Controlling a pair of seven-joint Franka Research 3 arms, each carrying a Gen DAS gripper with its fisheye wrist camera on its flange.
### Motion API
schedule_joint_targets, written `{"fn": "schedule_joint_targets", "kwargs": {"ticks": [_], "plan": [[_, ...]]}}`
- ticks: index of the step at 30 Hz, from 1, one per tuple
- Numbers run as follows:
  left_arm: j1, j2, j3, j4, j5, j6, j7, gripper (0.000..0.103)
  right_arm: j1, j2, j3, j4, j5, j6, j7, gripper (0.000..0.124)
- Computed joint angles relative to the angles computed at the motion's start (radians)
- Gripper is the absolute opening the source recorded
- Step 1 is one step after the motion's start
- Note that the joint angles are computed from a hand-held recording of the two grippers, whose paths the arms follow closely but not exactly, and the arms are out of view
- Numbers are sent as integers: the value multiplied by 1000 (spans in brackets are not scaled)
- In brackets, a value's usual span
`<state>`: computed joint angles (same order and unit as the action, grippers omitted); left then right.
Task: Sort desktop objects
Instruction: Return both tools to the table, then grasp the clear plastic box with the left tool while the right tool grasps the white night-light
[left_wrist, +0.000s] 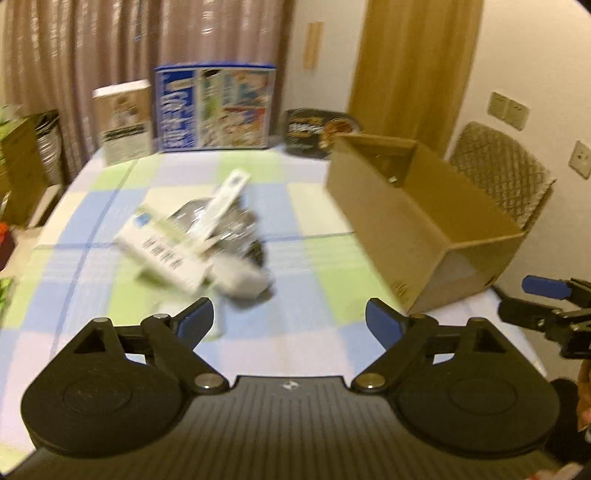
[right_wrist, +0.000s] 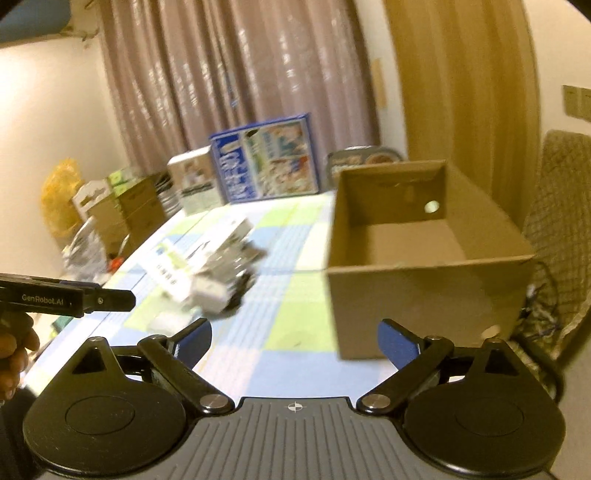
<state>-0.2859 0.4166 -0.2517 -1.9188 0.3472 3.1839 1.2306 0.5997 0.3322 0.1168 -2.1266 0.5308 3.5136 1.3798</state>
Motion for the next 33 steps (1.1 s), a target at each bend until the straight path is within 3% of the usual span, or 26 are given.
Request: {"fn": "schedule_joint_targets", "kwargs": {"ticks": [3, 6, 12, 21, 30, 33], "plan": [[19, -46, 19, -75, 0, 20, -14, 92, 7, 13, 10, 19, -16, -20, -2, 95], [-19, -84, 98, -134, 15, 45, -45, 93, 10, 29, 23, 42, -45, -45, 0, 96], [-47, -107, 177, -174, 28, 59, -93, 95, 102, 73, -50, 115, -33, -111, -18, 98], [5, -57, 143, -131, 37, 51, -88, 96, 109, 143, -69, 215, -75, -187, 46, 101], [-45, 58, 189, -12, 50, 33, -90, 97, 39, 233, -13, 337, -163, -260, 106, 101], [-28, 108, 168, 40, 54, 31, -75, 97, 20, 275, 2, 392, -182, -284, 121, 101]]}}
